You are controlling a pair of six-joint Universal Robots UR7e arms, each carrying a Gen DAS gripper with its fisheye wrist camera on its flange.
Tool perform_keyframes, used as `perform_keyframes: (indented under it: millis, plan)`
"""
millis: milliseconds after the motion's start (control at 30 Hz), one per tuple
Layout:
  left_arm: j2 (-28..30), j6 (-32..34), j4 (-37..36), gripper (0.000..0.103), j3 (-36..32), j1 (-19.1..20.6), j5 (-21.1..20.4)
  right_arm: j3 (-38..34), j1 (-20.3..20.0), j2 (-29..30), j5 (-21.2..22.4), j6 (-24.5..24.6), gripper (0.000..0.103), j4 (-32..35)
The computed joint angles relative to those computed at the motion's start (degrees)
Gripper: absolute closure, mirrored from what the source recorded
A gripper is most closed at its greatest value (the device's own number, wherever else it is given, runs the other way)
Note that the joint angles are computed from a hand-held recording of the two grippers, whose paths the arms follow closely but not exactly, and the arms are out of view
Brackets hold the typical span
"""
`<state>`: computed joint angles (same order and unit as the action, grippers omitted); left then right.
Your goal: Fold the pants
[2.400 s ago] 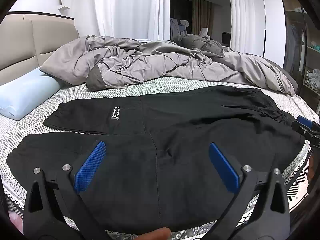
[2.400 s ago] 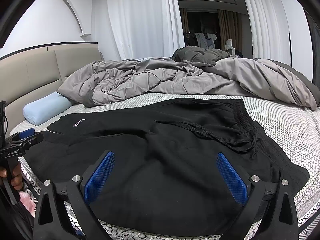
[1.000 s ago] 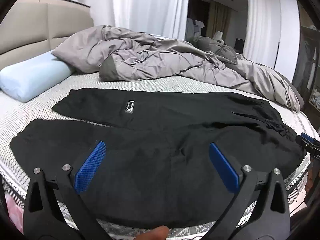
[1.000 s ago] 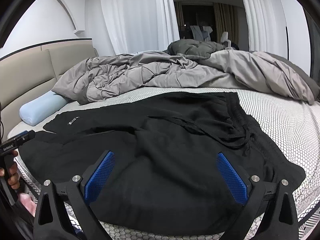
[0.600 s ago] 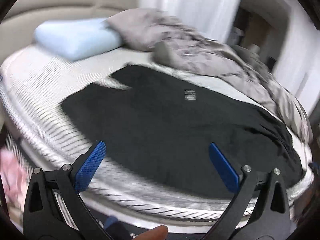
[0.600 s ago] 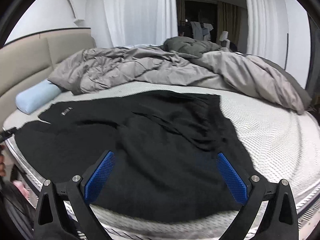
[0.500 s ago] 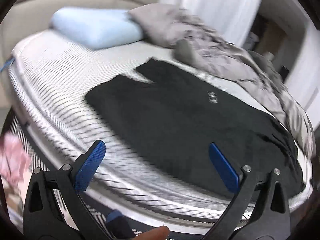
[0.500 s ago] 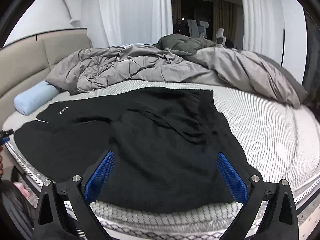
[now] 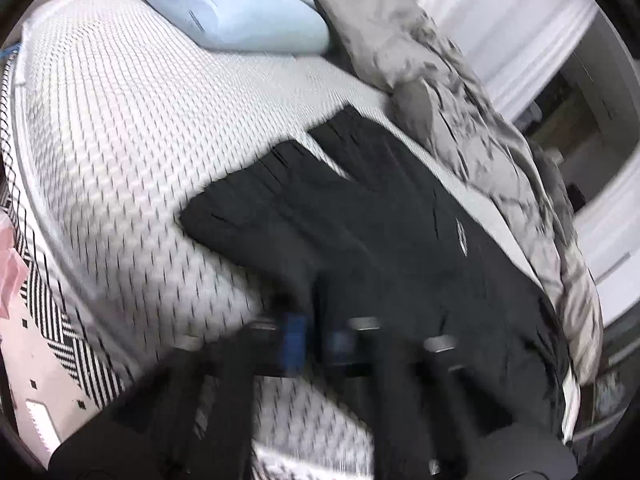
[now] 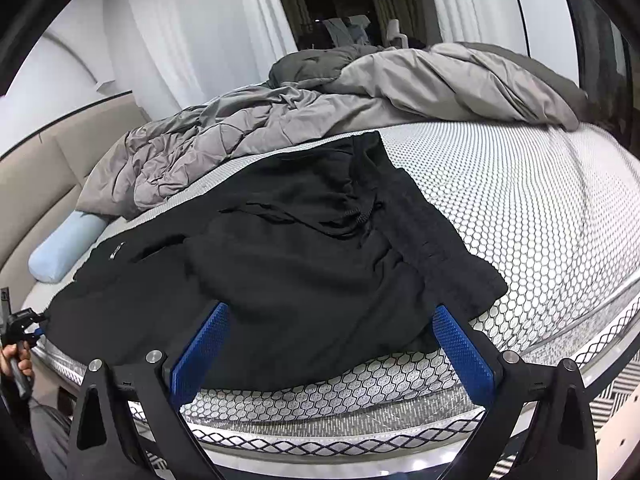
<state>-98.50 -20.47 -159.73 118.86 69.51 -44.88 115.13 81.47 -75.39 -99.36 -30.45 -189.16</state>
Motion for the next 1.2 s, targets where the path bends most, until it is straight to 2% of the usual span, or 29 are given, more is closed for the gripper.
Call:
perform_keyframes:
  millis: [100, 233, 300, 400, 433, 467, 500, 533, 567, 633, 700, 767, 800, 833, 867, 900, 967, 1000, 1033, 1067, 1133, 1200]
  plan:
    - [0.5, 6.5, -4.9, 0.103, -0.9, -0.9, 3.4, 0.0, -0.7, -0.4, -0.2, 2.6, 0.000, 1.0]
    - [2.0, 3.7, 0.3, 0.103, -4.0, -0.2, 4.1, 0.9, -4.2, -2.7, 4.9, 7.0, 0.000, 3.9]
    - [2.6, 3.9, 0.8, 0.103, -3.9, -1.0, 5.7, -0.4, -5.7, -2.3, 7.7, 10.4, 0.005, 6.3]
    - [3.0, 2.0, 2.0, 0.103, -3.9, -1.1, 5.8, -3.4, -7.5, 0.1, 12.3, 14.8, 0.017, 7.5]
    - [2.9, 1.9, 1.9, 0.103, -3.7, -1.1, 5.9, -4.9, -7.5, 1.5, 11.7, 16.9, 0.035, 7.2]
    - [2.7, 2.0, 1.9, 0.103, -3.6, -1.3, 6.3, -6.3, -7.2, 2.4, 10.2, 18.9, 0.057, 7.6]
    - [2.2, 2.4, 1.5, 0.103, -3.0, -1.9, 6.4, -7.0, -7.1, 2.3, 10.2, 19.4, 0.065, 8.7]
    - [1.2, 3.7, 0.2, 0.103, -2.1, -3.0, 7.0, -7.2, -7.1, 1.8, 10.6, 19.5, 0.083, 9.3]
    - [-0.6, 3.6, 0.2, 0.103, -0.1, -4.4, 8.0, -6.6, -7.1, 0.7, 10.9, 19.0, 0.087, 8.8]
    - [-1.2, 1.9, 3.4, 0.103, 0.1, -5.1, 8.9, -4.6, -6.8, -1.6, 8.4, 16.6, 0.090, 6.4]
    - [-1.3, -2.2, 10.9, 0.102, -1.0, -3.4, 7.5, -4.3, -7.6, -2.6, 6.0, 16.0, 0.090, 8.6]
    - [-2.6, -4.0, 12.7, 0.102, 0.0, -2.5, 6.6, -5.4, -7.9, -2.0, 4.4, 15.6, 0.082, 11.5]
    - [-3.4, -3.7, 11.2, 0.100, 0.8, -2.9, 6.3, -5.1, -8.3, -2.2, 5.5, 16.0, 0.079, 11.5]
    - [-3.9, -3.7, 11.0, 0.095, 1.2, -3.0, 6.1, -4.4, -8.8, -2.7, 7.6, 16.0, 0.069, 11.0]
    - [-4.9, -4.3, 11.2, 0.089, 1.7, -3.4, 5.9, -3.7, -9.1, -3.3, 9.4, 15.7, 0.054, 10.1]
    - [-5.7, -4.7, 11.3, 0.076, 2.0, -3.5, 5.2, -3.1, -9.4, -3.7, 10.6, 15.5, 0.050, 9.3]
    - [-5.4, -5.8, 10.8, 0.074, 1.4, -2.7, 4.1, -2.8, -10.6, -3.8, 14.5, 16.6, 0.048, 8.5]
    - [-5.6, -7.1, 11.8, 0.078, 1.1, -2.3, 3.5, -3.4, -11.0, -3.3, 15.4, 17.7, 0.048, 9.3]
    - [-6.0, -7.0, 11.8, 0.098, 1.1, -2.1, 3.4, -4.0, -11.4, -2.9, 15.8, 18.2, 0.051, 10.1]
    - [-5.5, -6.6, 12.0, 0.103, 0.8, -2.5, 5.2, -4.9, -11.1, -1.9, 14.6, 18.8, 0.068, 10.1]
    - [-5.5, -5.1, 10.7, 0.103, 0.8, -3.3, 7.0, -5.2, -10.4, -1.3, 12.9, 17.7, 0.088, 9.4]
    - [-6.8, -3.6, 10.6, 0.103, 1.8, -4.5, 8.1, -4.1, -10.6, -2.3, 13.6, 16.3, 0.091, 8.7]
